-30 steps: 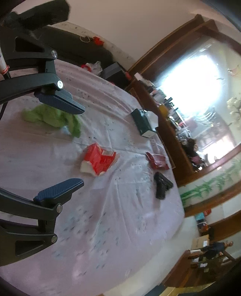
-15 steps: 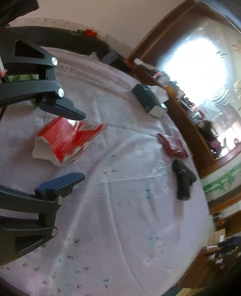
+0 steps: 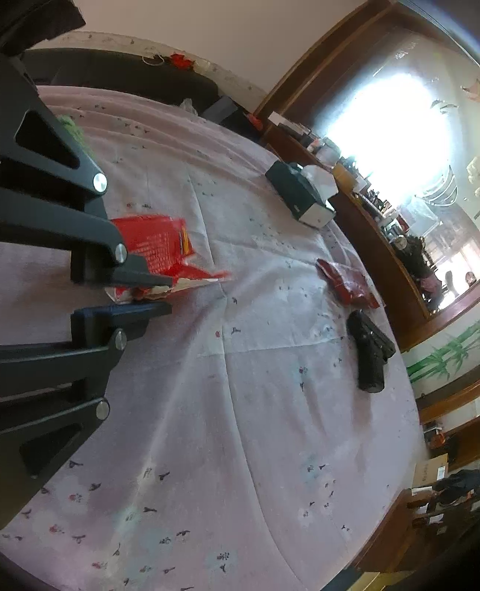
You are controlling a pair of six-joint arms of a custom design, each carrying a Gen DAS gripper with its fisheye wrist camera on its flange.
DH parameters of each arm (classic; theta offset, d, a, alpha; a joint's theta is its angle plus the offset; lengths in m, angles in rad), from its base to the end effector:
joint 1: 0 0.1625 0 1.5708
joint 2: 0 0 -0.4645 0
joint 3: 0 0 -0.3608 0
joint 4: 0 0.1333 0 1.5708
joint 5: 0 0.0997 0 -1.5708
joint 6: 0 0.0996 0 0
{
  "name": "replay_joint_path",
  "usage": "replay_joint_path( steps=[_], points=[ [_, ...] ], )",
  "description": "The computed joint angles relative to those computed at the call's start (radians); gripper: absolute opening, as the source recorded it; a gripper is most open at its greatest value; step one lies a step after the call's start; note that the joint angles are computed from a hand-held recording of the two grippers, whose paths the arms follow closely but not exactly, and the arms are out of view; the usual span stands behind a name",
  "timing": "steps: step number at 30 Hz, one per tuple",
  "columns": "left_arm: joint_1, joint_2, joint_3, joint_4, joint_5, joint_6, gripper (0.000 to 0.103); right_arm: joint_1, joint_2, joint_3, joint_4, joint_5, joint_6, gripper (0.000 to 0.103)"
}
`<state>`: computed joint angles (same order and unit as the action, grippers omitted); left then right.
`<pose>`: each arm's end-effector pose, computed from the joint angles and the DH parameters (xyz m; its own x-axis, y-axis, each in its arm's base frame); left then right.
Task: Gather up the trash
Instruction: 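Grasp the green towel with the left tool while the right tool grasps the red cardboard box, then carry the green towel and red box over the red wastebasket with both tools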
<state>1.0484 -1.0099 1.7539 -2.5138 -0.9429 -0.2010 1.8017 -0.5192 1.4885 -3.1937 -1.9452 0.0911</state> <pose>-0.1462 -0.6384 0.2522 -0.8416 0.1274 -0.5248 0.3277 0.8929 -0.3087 0.2643 -0.7011 0.0825 -0.9695 0.0738 0.2338 -0.0939 0.7693 -0.6319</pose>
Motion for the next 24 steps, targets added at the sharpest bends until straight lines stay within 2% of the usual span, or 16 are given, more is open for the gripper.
replay_joint_path(
  steps=[2,5,12,17,24],
  points=[
    [-0.007,-0.003,0.009,-0.013,0.012,0.000,0.048,0.002,-0.001,0.000,-0.004,0.001,-0.005,0.004],
    [-0.027,-0.012,0.036,-0.043,0.051,0.009,0.041,0.001,-0.007,0.009,-0.019,0.009,-0.005,0.004],
    [-0.065,-0.093,0.135,-0.125,0.035,0.041,0.038,0.018,-0.041,0.058,-0.104,0.016,-0.024,0.003],
    [-0.109,-0.166,0.210,-0.163,-0.011,0.017,0.038,0.076,-0.108,0.200,-0.258,-0.025,-0.028,0.004],
    [-0.207,-0.230,0.290,-0.202,-0.081,0.018,0.038,0.185,-0.230,0.504,-0.546,-0.143,0.001,0.004]
  ],
)
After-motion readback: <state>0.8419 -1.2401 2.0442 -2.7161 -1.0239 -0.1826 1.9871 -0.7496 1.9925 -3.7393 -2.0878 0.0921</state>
